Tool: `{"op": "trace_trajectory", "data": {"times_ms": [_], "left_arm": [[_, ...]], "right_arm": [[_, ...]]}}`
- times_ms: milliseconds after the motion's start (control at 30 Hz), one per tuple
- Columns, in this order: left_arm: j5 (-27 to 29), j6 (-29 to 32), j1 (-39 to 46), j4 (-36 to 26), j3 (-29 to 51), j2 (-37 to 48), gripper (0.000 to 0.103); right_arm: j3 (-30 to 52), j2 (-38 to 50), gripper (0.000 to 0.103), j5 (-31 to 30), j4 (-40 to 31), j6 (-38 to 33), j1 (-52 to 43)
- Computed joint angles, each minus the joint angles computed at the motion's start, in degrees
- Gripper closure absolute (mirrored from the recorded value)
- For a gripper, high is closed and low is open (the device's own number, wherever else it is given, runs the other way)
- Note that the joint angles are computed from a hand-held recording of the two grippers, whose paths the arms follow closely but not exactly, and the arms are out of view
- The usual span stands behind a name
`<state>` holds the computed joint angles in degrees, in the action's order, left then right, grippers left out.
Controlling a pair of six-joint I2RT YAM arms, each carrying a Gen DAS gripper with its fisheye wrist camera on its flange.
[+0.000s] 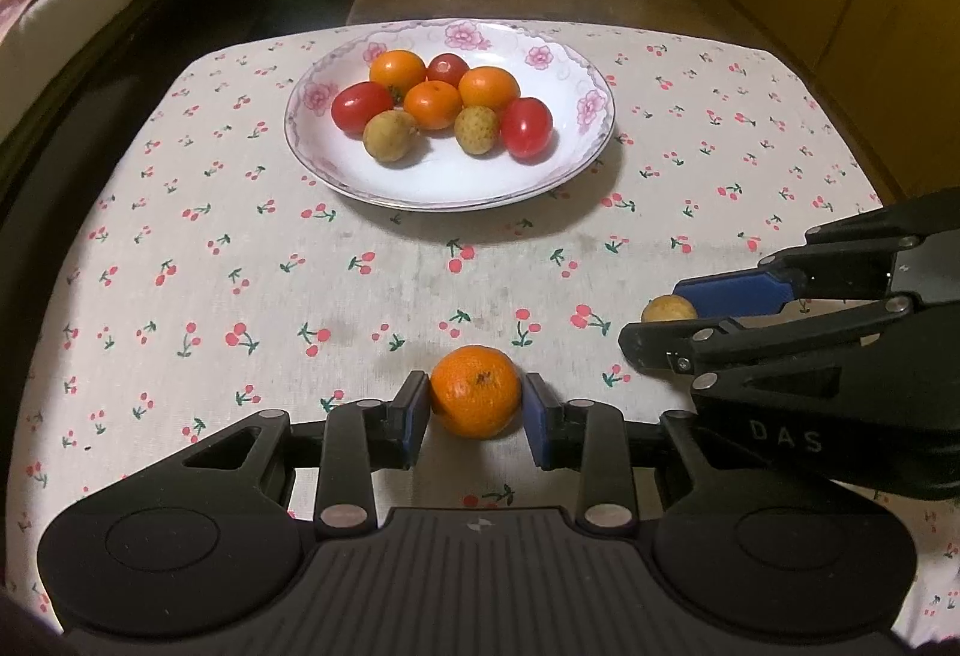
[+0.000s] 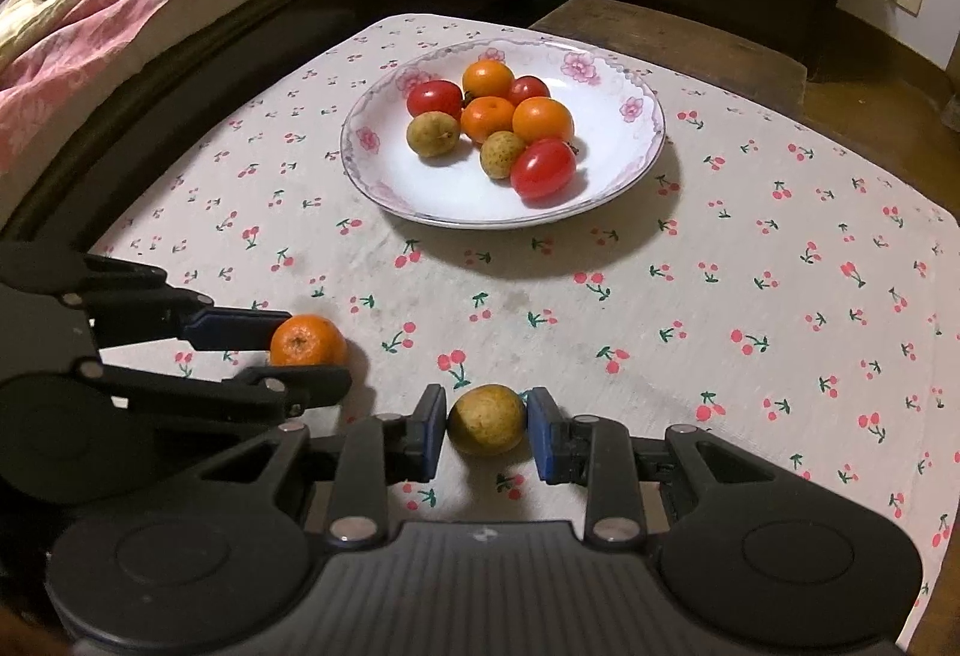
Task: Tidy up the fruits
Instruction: 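Carry the orange and yellow fruit in both tools over the plate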
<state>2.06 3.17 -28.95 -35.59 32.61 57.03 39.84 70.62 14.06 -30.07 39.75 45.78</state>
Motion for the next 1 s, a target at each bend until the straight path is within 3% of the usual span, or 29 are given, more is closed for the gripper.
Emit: {"op": "trace_trajectory", "data": {"times_ms": [1000], "left_arm": [[-0.3, -0.1, -0.1, -0.4, 2.2, 0.8, 0.063]], "right_arm": [[1.6, -1.6, 0.069, 0.2, -0.9, 0.1, -1.5]]}}
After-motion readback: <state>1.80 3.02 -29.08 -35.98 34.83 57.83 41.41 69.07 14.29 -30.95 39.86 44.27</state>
